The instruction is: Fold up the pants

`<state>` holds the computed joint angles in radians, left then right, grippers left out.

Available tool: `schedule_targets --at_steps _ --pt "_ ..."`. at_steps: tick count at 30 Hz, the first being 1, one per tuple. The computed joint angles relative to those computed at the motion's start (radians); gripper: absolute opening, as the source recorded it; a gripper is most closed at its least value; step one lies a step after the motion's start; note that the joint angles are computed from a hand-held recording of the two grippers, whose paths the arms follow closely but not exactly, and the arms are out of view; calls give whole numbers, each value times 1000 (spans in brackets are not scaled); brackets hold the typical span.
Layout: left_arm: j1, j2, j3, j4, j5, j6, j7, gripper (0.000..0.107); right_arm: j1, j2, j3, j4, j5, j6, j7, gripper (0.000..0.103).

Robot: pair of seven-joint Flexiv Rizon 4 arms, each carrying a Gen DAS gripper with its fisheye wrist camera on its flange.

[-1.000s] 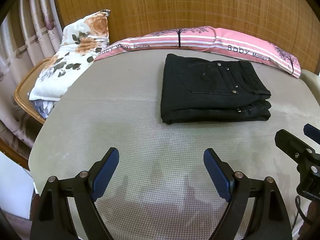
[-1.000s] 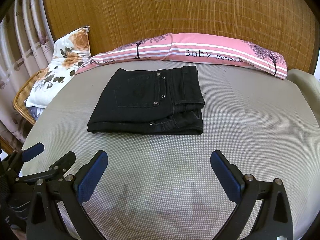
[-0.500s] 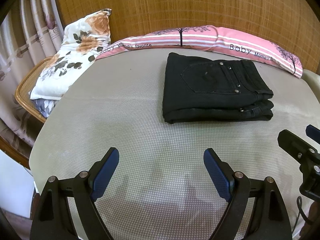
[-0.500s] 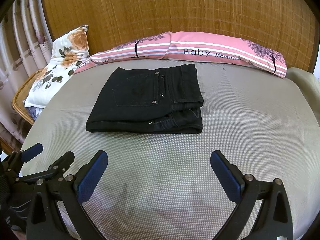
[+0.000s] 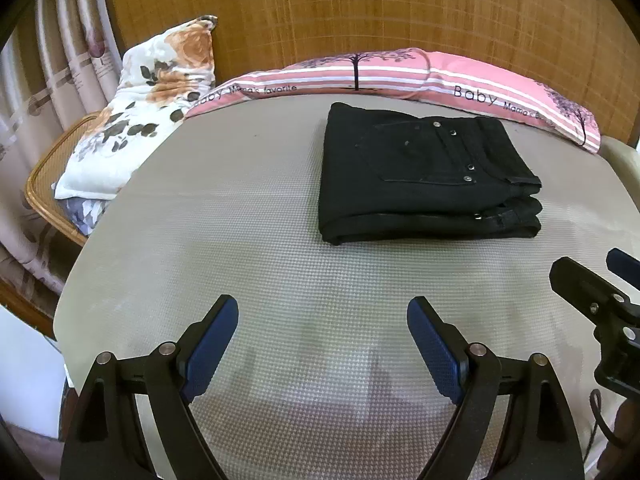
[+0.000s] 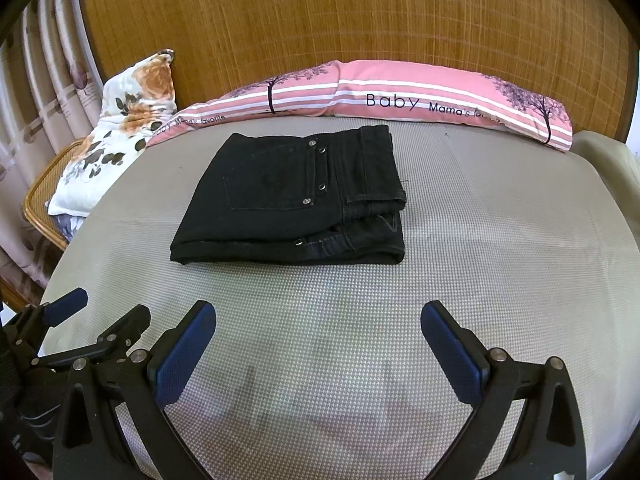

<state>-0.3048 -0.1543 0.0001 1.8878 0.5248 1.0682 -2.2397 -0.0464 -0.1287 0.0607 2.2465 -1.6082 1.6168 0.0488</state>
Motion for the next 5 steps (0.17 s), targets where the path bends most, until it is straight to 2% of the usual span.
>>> schedule_targets --at_steps 5 --pt "1 0 -4 2 -12 -2 12 87 1 4 0 6 16 0 -8 102"
